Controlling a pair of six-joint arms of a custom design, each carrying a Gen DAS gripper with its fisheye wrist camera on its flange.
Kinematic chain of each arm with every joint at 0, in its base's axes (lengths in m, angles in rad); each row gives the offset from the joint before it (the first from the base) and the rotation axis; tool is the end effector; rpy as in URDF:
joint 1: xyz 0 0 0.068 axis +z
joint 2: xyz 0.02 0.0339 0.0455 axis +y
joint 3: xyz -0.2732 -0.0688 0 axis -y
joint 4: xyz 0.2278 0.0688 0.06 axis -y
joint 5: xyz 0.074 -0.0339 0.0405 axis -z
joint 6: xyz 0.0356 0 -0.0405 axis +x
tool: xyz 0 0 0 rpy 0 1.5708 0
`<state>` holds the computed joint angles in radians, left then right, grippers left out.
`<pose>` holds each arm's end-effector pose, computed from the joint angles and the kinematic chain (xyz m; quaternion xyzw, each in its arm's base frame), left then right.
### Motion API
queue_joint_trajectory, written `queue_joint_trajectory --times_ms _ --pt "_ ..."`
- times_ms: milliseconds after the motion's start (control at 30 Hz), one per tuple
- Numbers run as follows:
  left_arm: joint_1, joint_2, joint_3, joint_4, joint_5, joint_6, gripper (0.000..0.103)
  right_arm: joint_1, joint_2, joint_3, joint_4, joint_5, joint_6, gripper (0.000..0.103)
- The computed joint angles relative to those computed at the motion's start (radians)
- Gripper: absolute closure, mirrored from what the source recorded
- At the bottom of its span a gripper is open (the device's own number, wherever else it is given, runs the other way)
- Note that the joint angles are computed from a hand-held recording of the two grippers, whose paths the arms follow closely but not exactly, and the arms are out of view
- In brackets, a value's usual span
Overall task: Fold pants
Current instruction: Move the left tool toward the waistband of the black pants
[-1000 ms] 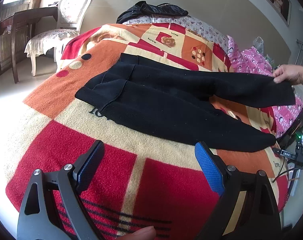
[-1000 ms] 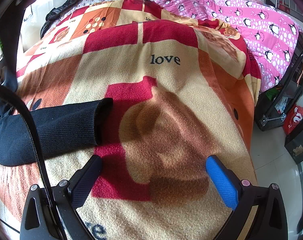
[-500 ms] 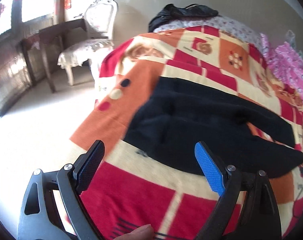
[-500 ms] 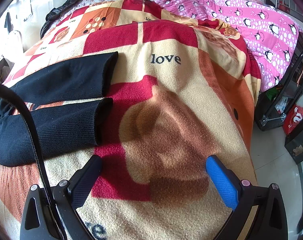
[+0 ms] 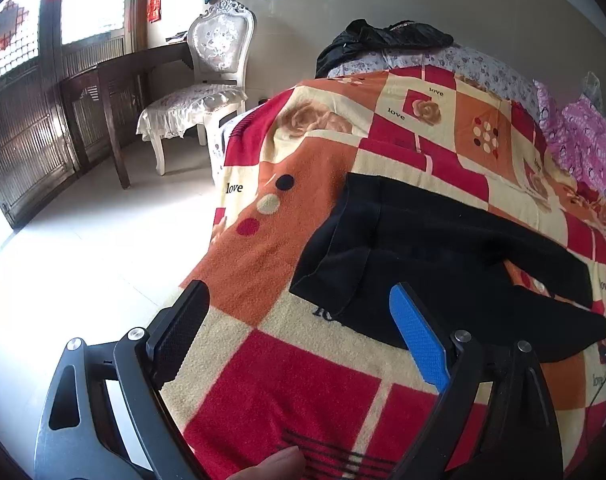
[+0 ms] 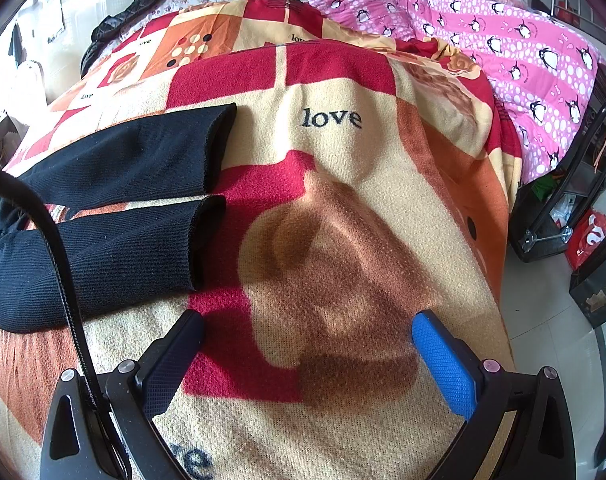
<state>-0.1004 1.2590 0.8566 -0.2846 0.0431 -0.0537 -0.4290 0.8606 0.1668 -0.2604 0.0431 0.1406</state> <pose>0.2526 -0.0270 0.2700 0.0303 0.9033 -0.0523 0.4248 0.1073 -0.0508 0.1317 0.2739 0.9124 -0.0639 0.2973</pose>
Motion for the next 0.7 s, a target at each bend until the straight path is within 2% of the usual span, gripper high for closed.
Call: queue_joint_trajectory --times_ms 67,100,167,200,300,400,600,700 --pt "0.139 -0.004 0.011 0.001 0.179 0.012 0.011 -0.001 0.001 0.0 0.001 -0.001 -0.001 0.0" --pt "0.182 0.026 0.02 0.016 0.2 0.001 0.011 -0.001 0.001 0.0 0.001 -0.001 -0.001 0.0" --pt "0.164 0.092 0.071 -0.062 0.154 0.048 0.011 -0.002 0.001 0.0 0.001 -0.001 -0.002 0.0" --pt "0.144 0.071 0.051 -0.067 0.139 0.054 0.011 -0.002 0.002 0.0 0.002 -0.001 -0.002 0.0" --pt "0.058 -0.064 -0.063 -0.011 0.15 0.059 0.011 -0.002 0.001 0.0 0.001 -0.001 -0.002 0.0" --pt "-0.056 -0.104 -0.128 0.045 0.106 0.022 0.011 -0.003 0.002 0.0 0.001 -0.001 -0.002 0.0" --pt "-0.204 -0.06 -0.172 0.128 0.053 -0.057 0.011 -0.002 0.003 0.001 0.001 0.0 -0.002 0.0" --pt "-0.292 -0.017 -0.182 0.18 -0.014 -0.083 0.011 0.0 0.0 0.0 0.001 0.001 -0.001 0.0"
